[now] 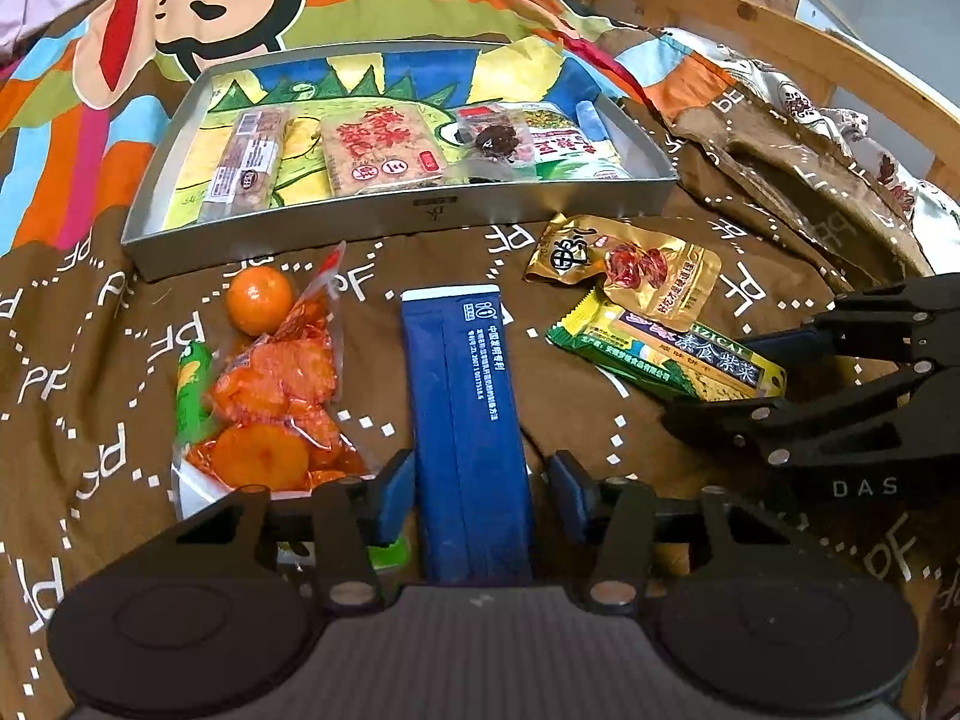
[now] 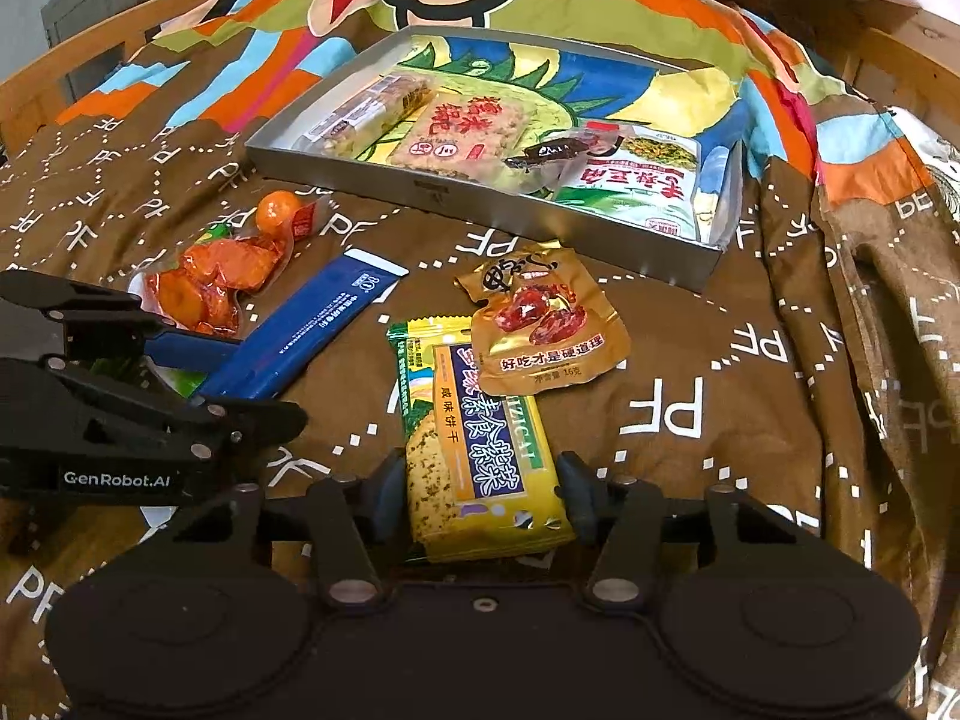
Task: Organize snacks
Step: 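Lower the left tool onto the long blue packet and close it, then lift the blue packet with the left tool while the right lifts the biscuit pack toward the tray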
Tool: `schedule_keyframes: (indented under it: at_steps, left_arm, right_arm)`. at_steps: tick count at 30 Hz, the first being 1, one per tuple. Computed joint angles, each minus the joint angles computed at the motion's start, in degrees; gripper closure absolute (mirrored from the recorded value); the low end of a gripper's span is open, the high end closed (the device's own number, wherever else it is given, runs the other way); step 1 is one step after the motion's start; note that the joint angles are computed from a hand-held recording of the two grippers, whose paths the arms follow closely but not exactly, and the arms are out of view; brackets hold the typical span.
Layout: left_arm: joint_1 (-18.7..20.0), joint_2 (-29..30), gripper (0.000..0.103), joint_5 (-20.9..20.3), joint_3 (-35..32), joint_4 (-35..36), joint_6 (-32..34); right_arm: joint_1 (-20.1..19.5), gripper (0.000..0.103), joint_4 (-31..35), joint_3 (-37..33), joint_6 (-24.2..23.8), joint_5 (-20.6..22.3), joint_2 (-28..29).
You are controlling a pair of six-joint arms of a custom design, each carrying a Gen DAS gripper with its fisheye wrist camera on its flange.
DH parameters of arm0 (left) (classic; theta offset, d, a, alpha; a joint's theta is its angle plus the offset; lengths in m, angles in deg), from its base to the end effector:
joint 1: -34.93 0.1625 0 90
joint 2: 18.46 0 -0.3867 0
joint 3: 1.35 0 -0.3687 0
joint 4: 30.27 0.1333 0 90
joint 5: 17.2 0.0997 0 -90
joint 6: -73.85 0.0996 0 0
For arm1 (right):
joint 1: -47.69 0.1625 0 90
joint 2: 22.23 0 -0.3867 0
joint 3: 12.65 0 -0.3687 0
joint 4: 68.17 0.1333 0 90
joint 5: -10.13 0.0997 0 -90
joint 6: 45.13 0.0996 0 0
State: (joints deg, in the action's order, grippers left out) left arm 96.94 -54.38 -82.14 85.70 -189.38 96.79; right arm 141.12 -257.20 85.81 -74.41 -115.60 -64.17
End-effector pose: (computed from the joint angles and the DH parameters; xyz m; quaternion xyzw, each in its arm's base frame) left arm -0.1582 -0.6715 0.0473 0.3840 0.8851 -0.1618 0.2074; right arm 0.1120 -0.6136 0.1212 0.1431 -0.8825 0.2723 0.3558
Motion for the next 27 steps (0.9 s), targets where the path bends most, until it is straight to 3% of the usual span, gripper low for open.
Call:
schedule_keyframes:
  at_steps: [4, 9, 12, 21, 24, 27]
  left_arm:
    - [0.0, 0.1, 0.048, 0.1, 0.0, -0.3, -0.6]
    - [-0.2, 0.1, 0.060, 1.0, -0.2, 0.0, -1.3]
    - [-0.1, 0.0, 0.063, 0.9, -0.6, 1.1, -3.1]
    - [-0.8, -1.4, 0.067, 1.8, 1.0, -0.2, -6.7]
    - [-1.0, -2.1, 0.067, 1.7, 1.6, -1.2, -7.1]
    - [-1.2, -2.6, 0.067, 2.2, 2.0, -2.8, -7.4]
  right_arm:
    - [-0.1, 0.044, 0.0, 0.0, 0.0, 0.2, 0.1]
    - [0.5, 0.042, -0.9, -0.6, -0.8, -1.0, 1.4]
    - [0.8, 0.051, -1.8, -0.6, -1.5, -0.9, 1.9]
    - [1.2, 0.052, -3.9, 0.5, -0.9, 1.8, 1.7]
    - [1.7, 0.052, -7.0, 1.1, -3.4, 2.4, 2.2]
    - [2.7, 0.052, -14.3, 1.2, -10.2, 1.9, 3.9]
